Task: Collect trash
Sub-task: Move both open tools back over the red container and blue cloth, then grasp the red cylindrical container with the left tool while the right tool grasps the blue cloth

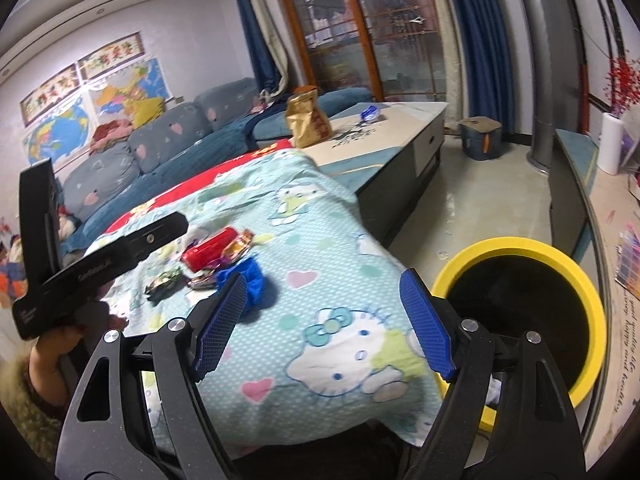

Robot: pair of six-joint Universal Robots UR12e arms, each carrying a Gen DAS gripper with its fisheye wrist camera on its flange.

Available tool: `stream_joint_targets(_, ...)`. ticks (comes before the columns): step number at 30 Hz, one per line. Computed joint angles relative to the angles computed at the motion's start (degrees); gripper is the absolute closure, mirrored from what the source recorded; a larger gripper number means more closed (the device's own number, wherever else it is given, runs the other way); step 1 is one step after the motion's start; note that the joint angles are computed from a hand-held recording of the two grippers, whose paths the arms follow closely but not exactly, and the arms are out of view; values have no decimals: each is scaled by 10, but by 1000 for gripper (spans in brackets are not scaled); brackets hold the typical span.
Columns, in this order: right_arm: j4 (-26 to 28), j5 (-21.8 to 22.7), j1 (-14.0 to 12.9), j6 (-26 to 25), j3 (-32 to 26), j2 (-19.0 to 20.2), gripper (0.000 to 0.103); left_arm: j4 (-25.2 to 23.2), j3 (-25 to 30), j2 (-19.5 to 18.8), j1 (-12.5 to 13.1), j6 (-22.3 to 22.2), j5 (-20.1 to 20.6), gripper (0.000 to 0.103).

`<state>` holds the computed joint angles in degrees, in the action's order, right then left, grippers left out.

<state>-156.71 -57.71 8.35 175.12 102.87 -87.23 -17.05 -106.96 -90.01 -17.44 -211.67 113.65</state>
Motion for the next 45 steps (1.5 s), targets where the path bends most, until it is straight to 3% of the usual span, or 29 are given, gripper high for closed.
stream_joint_targets(15, 47, 7, 37, -56, -21, 16, 31, -41, -35, 34, 34, -52, 10, 6)
stream_joint_targets(25, 83, -4, 60, -93, -43, 36, 31, -52, -55, 50, 66, -84, -58, 8)
stream_joint_targets(26, 89, -5, 62, -96, -46, 39, 31, -50, -57, 51, 70, -87, -69, 9)
stream_joint_targets(28, 97, -5, 65, -99, -52, 45, 31, -49, -59, 51, 77, -92, -86, 22)
stream_joint_targets(37, 138, -11, 81, -109, -75, 72, 31, -43, -58, 40, 109, -124, -173, 35)
stream_joint_targets(41, 158, -9, 85, -108, -82, 82, 32, -41, -58, 33, 115, -137, -190, 40)
stream_joint_targets(42, 160, -10, 86, -106, -83, 83, 34, -41, -57, 31, 116, -140, -194, 41)
stream_joint_targets(45, 179, -2, 87, -108, -88, 88, 54, -38, -58, 27, 120, -148, -204, 48)
